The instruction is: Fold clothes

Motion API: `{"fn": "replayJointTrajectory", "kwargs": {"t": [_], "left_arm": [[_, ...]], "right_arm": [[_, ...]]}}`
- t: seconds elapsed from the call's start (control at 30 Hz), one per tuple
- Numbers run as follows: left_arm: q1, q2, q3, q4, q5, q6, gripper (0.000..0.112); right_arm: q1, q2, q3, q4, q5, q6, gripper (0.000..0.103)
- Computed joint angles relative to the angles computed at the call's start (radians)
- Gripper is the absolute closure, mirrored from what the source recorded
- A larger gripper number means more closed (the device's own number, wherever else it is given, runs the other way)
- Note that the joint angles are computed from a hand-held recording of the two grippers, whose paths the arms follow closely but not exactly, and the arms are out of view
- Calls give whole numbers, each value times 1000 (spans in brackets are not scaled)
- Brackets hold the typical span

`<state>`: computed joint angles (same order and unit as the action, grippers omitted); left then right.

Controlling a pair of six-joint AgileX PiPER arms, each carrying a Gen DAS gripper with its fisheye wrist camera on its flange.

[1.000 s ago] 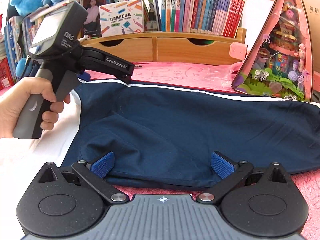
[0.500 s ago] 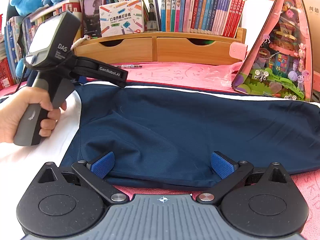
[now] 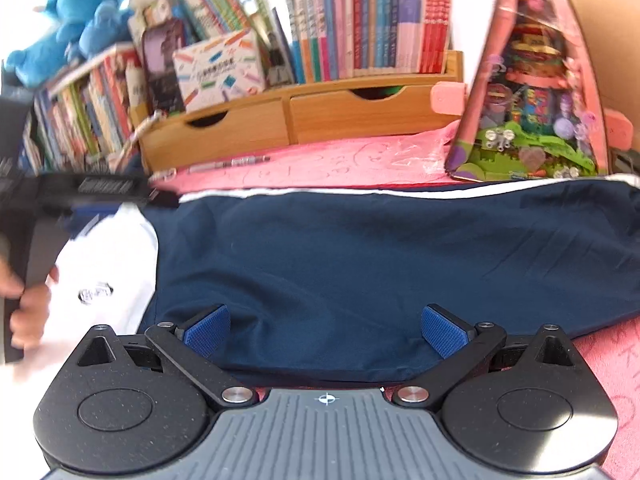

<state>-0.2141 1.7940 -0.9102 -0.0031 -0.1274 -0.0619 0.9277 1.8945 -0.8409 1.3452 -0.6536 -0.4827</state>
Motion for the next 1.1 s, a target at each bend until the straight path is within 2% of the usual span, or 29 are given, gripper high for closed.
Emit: {"fn": "replayJointTrajectory", "kwargs": {"t": [0.07,0.2,0.23,0.33,0.43,0.5,0.53,0.57,0.6,0.63,0.7,0.8,0.9,0.97,1.03,1.1], "left_arm": [[51,-119,147,200,-49,-142,9],[228,-327,368,600,-103,-407,9],[284,-372,411,700,-116,-473,9],[434,-481,494,1000,-137,-687,9],[573,-541,550,1188,-175,-800,9],[623,-551,570,1199,-185,-781,9],[650,-547,579,1190,-195,-757,9],[673,-539,585,1187,-206,-742,9],[693,-525,588,1191,-220,-740,9],[716,-508,590,1199,-239,-739,9],[745,-482,590,1220,-264,-754,9],[778,-469,585,1262,-301,-781,9],[804,-464,584,1302,-328,-814,9],[824,-460,582,1324,-351,-835,9],[845,-457,582,1335,-372,-847,9],[867,-455,586,1336,-396,-848,9]], "right_arm": [[1,-43,80,18,-93,101,0],[-55,-108,155,271,-266,37,0],[-94,-122,174,308,-281,47,0],[-243,-140,212,340,-242,98,0],[-331,-93,175,355,-230,42,0],[-367,-66,133,370,-216,-23,3],[-375,-58,127,348,-213,-17,19],[-381,-53,122,325,-209,-16,31],[-384,-53,117,310,-202,-22,65],[-387,-56,111,305,-192,-29,79],[-373,-70,119,276,-190,2,89],[-328,-93,141,229,-211,72,93],[-204,-124,131,219,-304,101,95],[-89,-129,60,215,-370,40,95],[9,-108,-31,189,-397,-48,95],[72,-51,-159,138,-362,-147,95]]}}
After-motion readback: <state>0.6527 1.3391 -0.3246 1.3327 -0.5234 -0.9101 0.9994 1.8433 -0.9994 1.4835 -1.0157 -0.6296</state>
